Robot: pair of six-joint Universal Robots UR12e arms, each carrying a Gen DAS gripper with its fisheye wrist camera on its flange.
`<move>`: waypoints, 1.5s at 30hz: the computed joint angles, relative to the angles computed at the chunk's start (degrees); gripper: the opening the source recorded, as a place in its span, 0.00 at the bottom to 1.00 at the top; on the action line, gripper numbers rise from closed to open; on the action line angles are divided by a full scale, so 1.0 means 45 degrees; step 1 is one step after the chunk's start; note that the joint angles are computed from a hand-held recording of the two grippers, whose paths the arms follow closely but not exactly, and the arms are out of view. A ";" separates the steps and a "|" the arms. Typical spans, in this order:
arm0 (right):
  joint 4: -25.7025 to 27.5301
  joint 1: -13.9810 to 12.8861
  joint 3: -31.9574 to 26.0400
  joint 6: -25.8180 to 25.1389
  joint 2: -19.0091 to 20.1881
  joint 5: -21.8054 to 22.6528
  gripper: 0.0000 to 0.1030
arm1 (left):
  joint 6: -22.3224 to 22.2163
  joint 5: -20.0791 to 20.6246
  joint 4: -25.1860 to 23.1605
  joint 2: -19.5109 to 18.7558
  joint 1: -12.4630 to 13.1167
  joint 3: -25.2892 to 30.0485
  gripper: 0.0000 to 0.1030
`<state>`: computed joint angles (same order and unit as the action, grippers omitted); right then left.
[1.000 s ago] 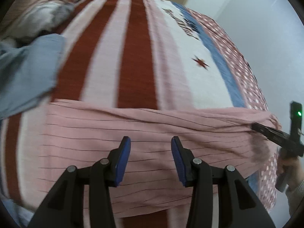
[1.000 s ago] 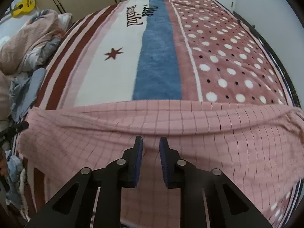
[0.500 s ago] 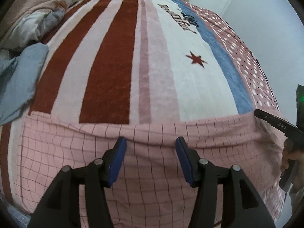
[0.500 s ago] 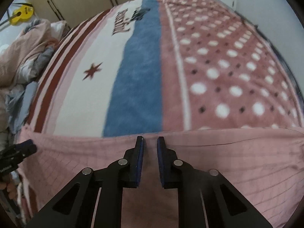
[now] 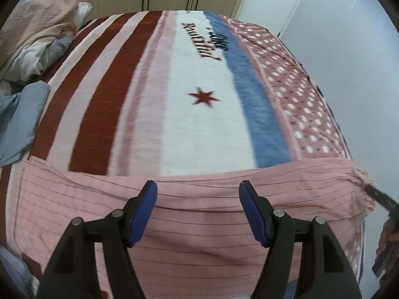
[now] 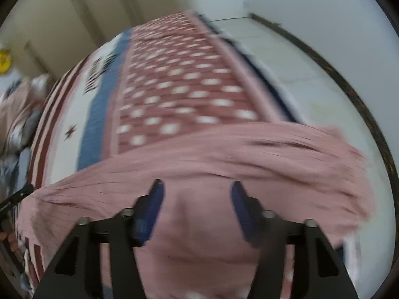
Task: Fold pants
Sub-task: 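Grasp the elastic waistband with the right tool and lift it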
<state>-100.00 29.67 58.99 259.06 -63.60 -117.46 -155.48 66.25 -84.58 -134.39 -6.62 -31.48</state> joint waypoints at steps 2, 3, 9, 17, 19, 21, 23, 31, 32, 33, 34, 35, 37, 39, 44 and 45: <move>0.0223 0.0142 0.0950 0.1086 -0.0769 -0.0095 0.59 | -0.0209 0.0093 0.0101 0.0256 -0.0143 -0.0283 0.63; 0.0283 0.0174 0.1432 0.1635 -0.1160 0.0005 0.59 | -0.0320 0.0125 0.0231 0.0372 -0.0204 -0.0433 0.63; -0.0915 0.0355 0.4141 0.3833 -0.3029 0.0565 0.62 | -0.0934 0.0795 0.1718 0.1320 -0.0576 -0.1945 0.67; -0.4860 0.0359 0.6904 0.3678 -0.4113 0.0211 0.63 | -0.2146 0.2131 0.2878 0.2009 -0.0788 -0.3290 0.67; -0.6014 0.0267 0.7501 0.3450 -0.4269 0.0061 0.66 | -0.2250 0.2220 0.3042 0.2099 -0.0821 -0.3498 0.67; -0.6663 0.0157 0.7828 0.3311 -0.4319 0.0187 0.67 | -0.2285 0.2290 0.3180 0.2187 -0.0861 -0.3707 0.67; -0.7474 0.0117 0.8117 0.3170 -0.4334 -0.0005 0.67 | -0.2371 0.2338 0.3316 0.2230 -0.0876 -0.3836 0.67; -0.7675 0.0007 0.7779 0.2832 -0.4079 -0.0498 0.14 | -0.2737 0.2633 0.3600 0.2296 -0.0701 -0.3998 0.67; -0.7734 0.0034 0.7686 0.2757 -0.4032 -0.0652 0.11 | -0.2715 0.2699 0.3617 0.2294 -0.0674 -0.3984 0.67; -0.7752 0.0042 0.7589 0.2641 -0.4001 -0.0730 0.10 | -0.2694 0.2783 0.3627 0.2287 -0.0626 -0.3952 0.67; -0.7648 0.0060 0.7432 0.2538 -0.3951 -0.0839 0.09 | -0.2689 0.2818 0.3614 0.2280 -0.0589 -0.3923 0.67; -0.7528 0.0074 0.7204 0.2365 -0.3853 -0.0986 0.08 | -0.2695 0.2842 0.3582 0.2266 -0.0528 -0.3871 0.67; -0.7432 0.0115 0.6802 0.1944 -0.3691 -0.1169 0.07 | -0.2719 0.2839 0.3573 0.2254 -0.0394 -0.3796 0.67; -0.7443 0.0130 0.6403 0.1467 -0.3492 -0.1238 0.07 | -0.2735 0.2802 0.3561 0.2236 -0.0263 -0.3723 0.67; -0.7859 0.0114 0.5202 0.0050 -0.2751 -0.0903 0.06 | -0.2793 0.2630 0.3496 0.2240 0.0119 -0.3605 0.67; -0.7830 0.0125 0.4878 -0.0223 -0.2542 -0.0860 0.06 | -0.2774 0.2585 0.3482 0.2250 0.0224 -0.3589 0.67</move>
